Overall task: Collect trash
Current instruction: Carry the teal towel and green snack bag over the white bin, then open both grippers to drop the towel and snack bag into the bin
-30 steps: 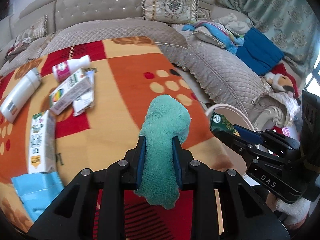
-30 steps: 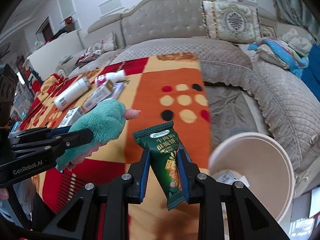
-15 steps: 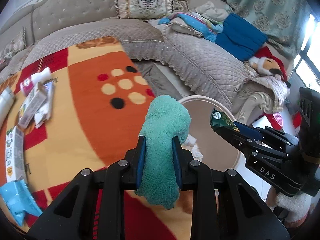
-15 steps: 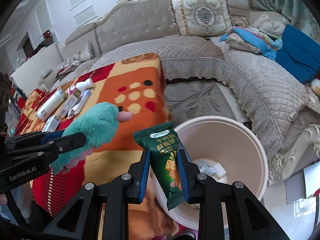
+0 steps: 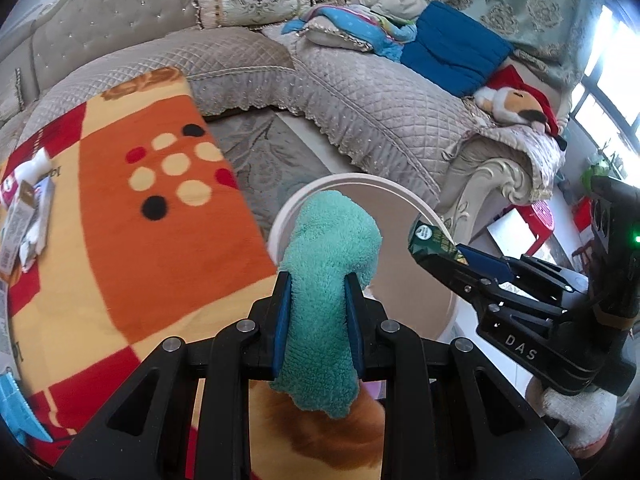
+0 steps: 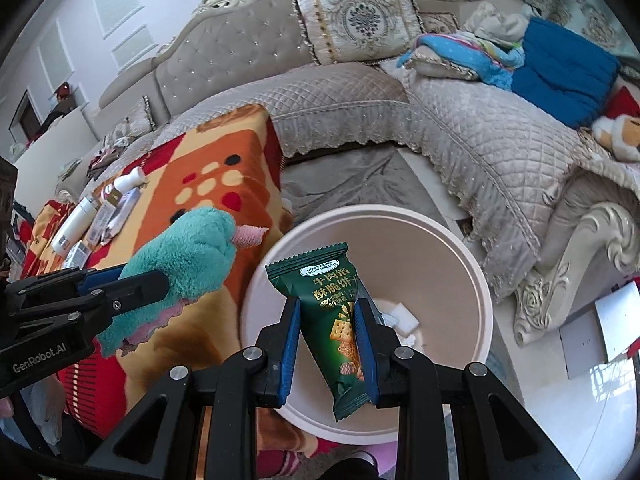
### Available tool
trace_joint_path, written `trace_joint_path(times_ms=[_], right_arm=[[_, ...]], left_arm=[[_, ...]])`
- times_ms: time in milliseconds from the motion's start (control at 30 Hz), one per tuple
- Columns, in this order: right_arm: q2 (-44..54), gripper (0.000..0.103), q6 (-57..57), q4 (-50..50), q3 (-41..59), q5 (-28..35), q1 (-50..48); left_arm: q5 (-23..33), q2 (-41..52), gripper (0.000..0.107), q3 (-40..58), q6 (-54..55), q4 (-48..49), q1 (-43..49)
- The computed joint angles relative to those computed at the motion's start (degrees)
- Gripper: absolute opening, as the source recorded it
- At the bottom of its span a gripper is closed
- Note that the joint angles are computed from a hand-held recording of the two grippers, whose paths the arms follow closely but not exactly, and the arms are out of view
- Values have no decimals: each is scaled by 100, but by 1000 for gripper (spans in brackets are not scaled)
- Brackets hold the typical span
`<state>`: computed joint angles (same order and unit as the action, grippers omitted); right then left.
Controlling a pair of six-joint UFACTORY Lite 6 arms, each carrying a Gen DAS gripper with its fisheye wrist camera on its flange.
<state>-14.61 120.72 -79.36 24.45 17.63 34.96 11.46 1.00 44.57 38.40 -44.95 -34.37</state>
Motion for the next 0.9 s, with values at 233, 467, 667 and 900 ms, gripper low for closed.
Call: trace_joint_path(times_ms=[233,467,667,900], right_arm=[[-67,26,583,-660,-308,-273,-361],[141,26,1746,-1875,-441,-523,-647],[340,26,2534,-2738,-443,-598,-797],[620,26,3496,-3775,-431,-666,-1004]], left_arm=[[-140,459,23,280,-280,169,-322],[-190,820,23,434,33,-200,-379],[-180,1071,23,577,304,-512,-387],[-167,1323,23,700,637,-868,-422]])
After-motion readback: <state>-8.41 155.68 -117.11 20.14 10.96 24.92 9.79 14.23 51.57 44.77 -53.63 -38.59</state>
